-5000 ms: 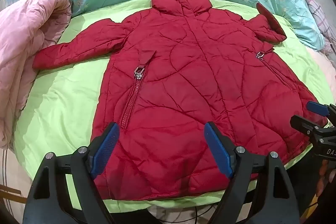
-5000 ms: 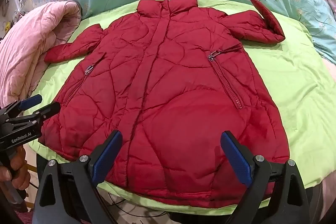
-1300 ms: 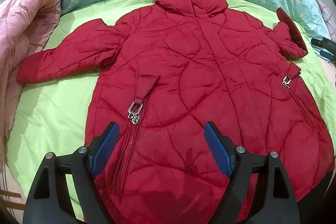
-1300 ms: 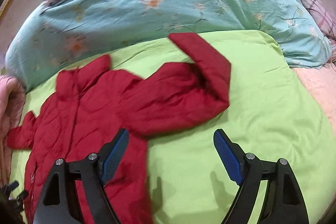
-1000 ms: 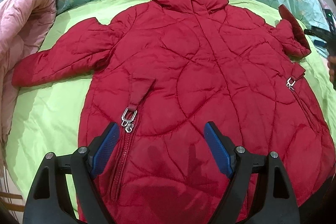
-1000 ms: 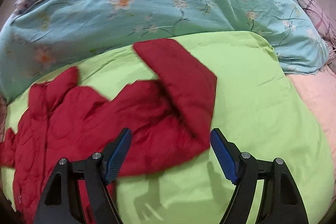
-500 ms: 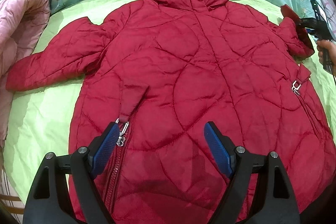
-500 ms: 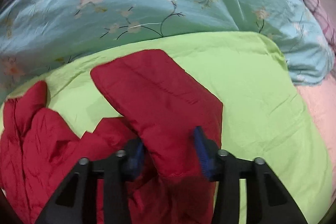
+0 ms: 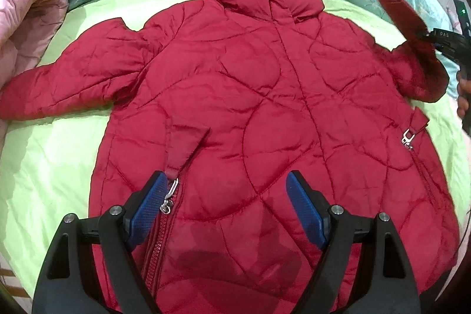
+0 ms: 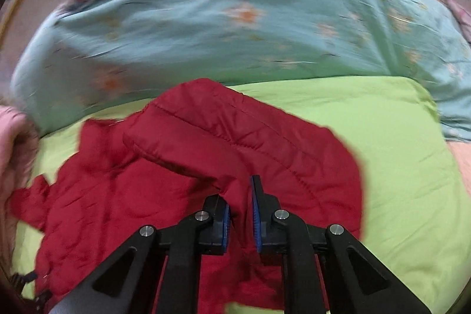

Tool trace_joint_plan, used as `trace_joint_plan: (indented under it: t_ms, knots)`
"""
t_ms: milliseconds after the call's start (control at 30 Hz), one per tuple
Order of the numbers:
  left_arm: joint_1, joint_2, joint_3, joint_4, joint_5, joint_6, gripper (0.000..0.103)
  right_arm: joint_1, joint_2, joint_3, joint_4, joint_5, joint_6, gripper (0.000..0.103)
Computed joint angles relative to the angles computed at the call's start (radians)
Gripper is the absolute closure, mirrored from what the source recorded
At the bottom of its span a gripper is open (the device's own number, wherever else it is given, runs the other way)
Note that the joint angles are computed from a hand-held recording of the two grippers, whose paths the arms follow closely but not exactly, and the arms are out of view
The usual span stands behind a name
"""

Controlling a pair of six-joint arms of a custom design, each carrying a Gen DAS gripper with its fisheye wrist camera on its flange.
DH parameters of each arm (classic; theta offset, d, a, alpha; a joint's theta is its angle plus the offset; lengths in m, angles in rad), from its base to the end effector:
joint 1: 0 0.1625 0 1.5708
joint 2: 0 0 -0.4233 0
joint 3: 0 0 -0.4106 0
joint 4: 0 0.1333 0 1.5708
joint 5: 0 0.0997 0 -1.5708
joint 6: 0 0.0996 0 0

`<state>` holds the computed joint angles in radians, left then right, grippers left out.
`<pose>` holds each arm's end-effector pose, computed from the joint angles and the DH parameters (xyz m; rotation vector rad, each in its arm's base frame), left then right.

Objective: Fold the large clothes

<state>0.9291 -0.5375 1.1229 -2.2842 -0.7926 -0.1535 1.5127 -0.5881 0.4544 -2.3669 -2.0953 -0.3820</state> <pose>-0.3243 -0.7735 0.0947 0.5231 2.3633 -0.5271 0.0317 -0.8912 0.4804 0.0643 -2.2879 0.9774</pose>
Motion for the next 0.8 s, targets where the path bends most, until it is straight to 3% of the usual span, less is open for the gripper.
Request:
trace_joint_plan:
  t_ms: [167, 333, 600, 800]
  knots:
    - [0.033, -0.024, -0.014, -0.034, -0.137, -0.007, 0.02, 0.036, -0.053, 0.148, 0.018, 0.132, 0.011, 0.092]
    - [0.069, -0.019, -0.074, -0.011, -0.241, -0.044, 0.02, 0.068, -0.048, 0.226, 0.042, 0.203, -0.014, 0.092]
    - [0.12, 0.003, -0.16, 0.016, -0.387, -0.098, 0.02, 0.098, 0.02, 0.251, 0.083, 0.23, -0.044, 0.091]
    - [0.146, 0.059, -0.276, 0.084, -0.457, -0.12, 0.02, 0.116, 0.063, 0.24, 0.1, 0.223, -0.102, 0.091]
